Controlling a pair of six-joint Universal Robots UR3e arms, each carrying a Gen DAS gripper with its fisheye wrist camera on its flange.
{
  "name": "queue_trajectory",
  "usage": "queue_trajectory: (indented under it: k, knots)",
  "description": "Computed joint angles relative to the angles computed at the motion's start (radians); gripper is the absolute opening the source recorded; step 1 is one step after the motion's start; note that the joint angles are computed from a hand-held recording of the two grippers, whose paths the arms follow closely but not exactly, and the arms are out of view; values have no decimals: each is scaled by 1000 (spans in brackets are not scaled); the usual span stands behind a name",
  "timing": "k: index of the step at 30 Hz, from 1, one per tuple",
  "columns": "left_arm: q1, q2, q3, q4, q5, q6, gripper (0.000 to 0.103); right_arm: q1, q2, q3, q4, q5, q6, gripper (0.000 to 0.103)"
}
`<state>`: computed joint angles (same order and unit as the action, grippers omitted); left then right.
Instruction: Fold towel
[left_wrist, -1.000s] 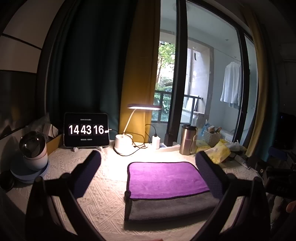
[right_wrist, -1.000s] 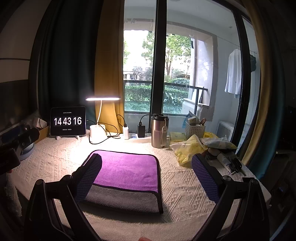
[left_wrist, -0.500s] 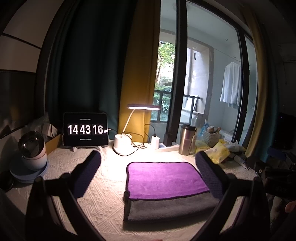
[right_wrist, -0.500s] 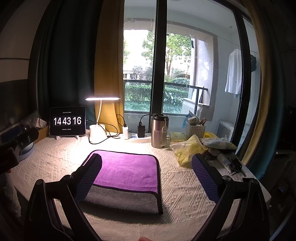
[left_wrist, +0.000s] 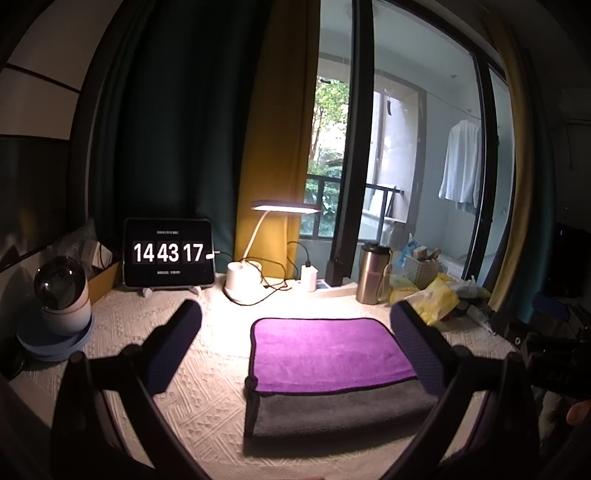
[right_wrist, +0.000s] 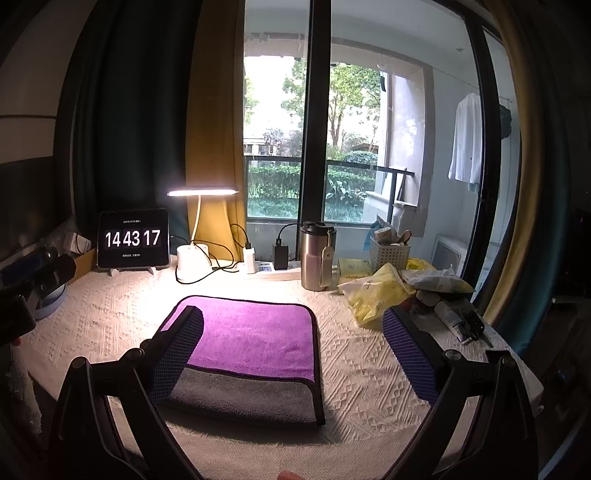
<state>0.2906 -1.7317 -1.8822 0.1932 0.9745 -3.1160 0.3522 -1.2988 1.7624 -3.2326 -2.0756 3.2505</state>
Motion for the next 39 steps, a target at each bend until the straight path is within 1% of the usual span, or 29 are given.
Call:
queue_trajectory:
  k: [12,17,20,22,24,27,35,37,39]
  knots:
    - [-13,-22,15,-10,19,12,103,-20,11,15,-13,22,2,100]
    - [-34,-76,60,-56,51,36,103,-45,33,14,-10,47,-2,98]
    - [-55,-130,109,-99,88,53,103,-75,49,12,13,86,12,93]
    - [-65,-167,148,-147,100,71,103,-99,60,12,34,114,20,87]
    - [-77,-205,188,-201,115,92,102,-115,77,0,59,133,25,85]
    - [-88,-258,237,-272,123,130,102,-139,100,-17,91,166,22,83]
    - [-111,-386,360,-425,160,180,102,-206,165,-59,176,256,8,79]
    - [-121,-418,397,-465,171,188,100,-225,181,-62,189,276,9,77]
    - [-138,-449,436,-502,193,200,93,-238,199,-76,205,292,5,76]
